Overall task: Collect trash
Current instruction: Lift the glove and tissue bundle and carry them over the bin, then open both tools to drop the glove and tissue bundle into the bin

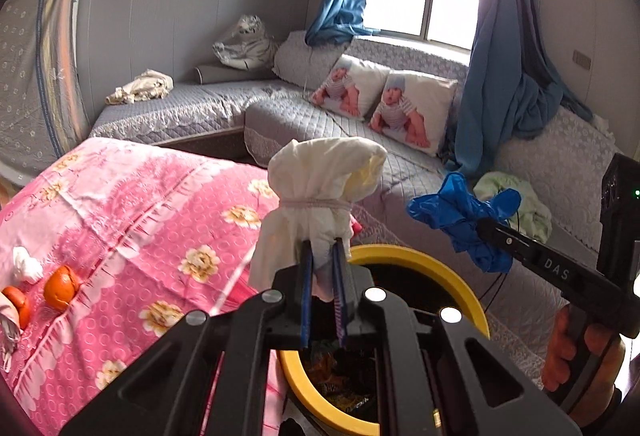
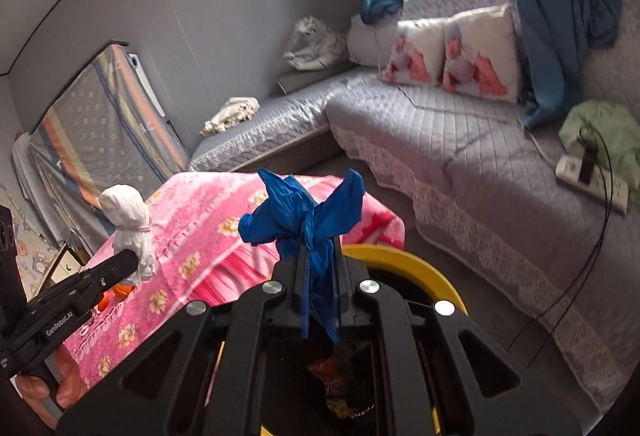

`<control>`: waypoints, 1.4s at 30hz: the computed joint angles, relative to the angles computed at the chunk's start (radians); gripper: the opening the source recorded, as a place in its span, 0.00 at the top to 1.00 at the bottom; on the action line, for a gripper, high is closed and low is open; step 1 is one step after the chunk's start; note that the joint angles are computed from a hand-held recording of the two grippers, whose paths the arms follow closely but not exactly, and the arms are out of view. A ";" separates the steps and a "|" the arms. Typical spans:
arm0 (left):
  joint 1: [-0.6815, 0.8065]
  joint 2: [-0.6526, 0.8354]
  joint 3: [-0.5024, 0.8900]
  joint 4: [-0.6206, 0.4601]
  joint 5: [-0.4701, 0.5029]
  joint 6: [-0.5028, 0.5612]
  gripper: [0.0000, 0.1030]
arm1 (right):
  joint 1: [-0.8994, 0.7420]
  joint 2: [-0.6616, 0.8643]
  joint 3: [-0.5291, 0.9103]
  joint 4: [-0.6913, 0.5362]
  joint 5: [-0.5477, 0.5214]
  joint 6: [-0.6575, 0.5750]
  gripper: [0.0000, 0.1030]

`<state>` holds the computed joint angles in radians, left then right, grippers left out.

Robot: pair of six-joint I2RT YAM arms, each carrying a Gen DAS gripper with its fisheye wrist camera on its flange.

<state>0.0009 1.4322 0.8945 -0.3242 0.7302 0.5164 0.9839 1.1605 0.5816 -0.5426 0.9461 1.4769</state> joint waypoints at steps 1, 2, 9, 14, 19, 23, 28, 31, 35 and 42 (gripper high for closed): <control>-0.011 0.014 0.002 -0.005 -0.011 0.006 0.92 | -0.006 0.007 -0.015 0.022 -0.016 0.004 0.93; -0.024 0.032 0.004 -0.010 -0.023 0.010 0.92 | -0.013 0.012 -0.034 0.049 -0.032 0.004 0.93; -0.092 0.138 0.001 0.028 -0.088 -0.003 0.91 | -0.050 0.060 -0.120 0.207 -0.114 0.003 0.93; -0.119 0.171 -0.008 0.052 -0.118 0.000 0.91 | -0.058 0.078 -0.131 0.234 -0.139 0.017 0.92; -0.142 0.175 -0.021 0.057 -0.140 0.001 0.91 | -0.077 0.077 -0.147 0.268 -0.161 0.003 0.90; -0.144 0.185 -0.014 0.055 -0.138 -0.011 0.90 | -0.086 0.070 -0.156 0.280 -0.170 -0.009 0.90; -0.134 0.188 -0.009 0.062 -0.127 -0.023 0.78 | -0.101 0.042 -0.153 0.232 -0.171 0.008 0.85; -0.121 0.192 0.000 0.059 -0.114 -0.035 0.62 | -0.100 0.024 -0.155 0.194 -0.162 0.047 0.78; -0.105 0.197 0.016 0.057 -0.111 -0.049 0.58 | -0.084 0.002 -0.148 0.140 -0.141 0.091 0.69; -0.023 0.184 0.061 0.037 -0.057 -0.067 0.59 | -0.077 -0.010 -0.076 0.076 -0.108 0.052 0.68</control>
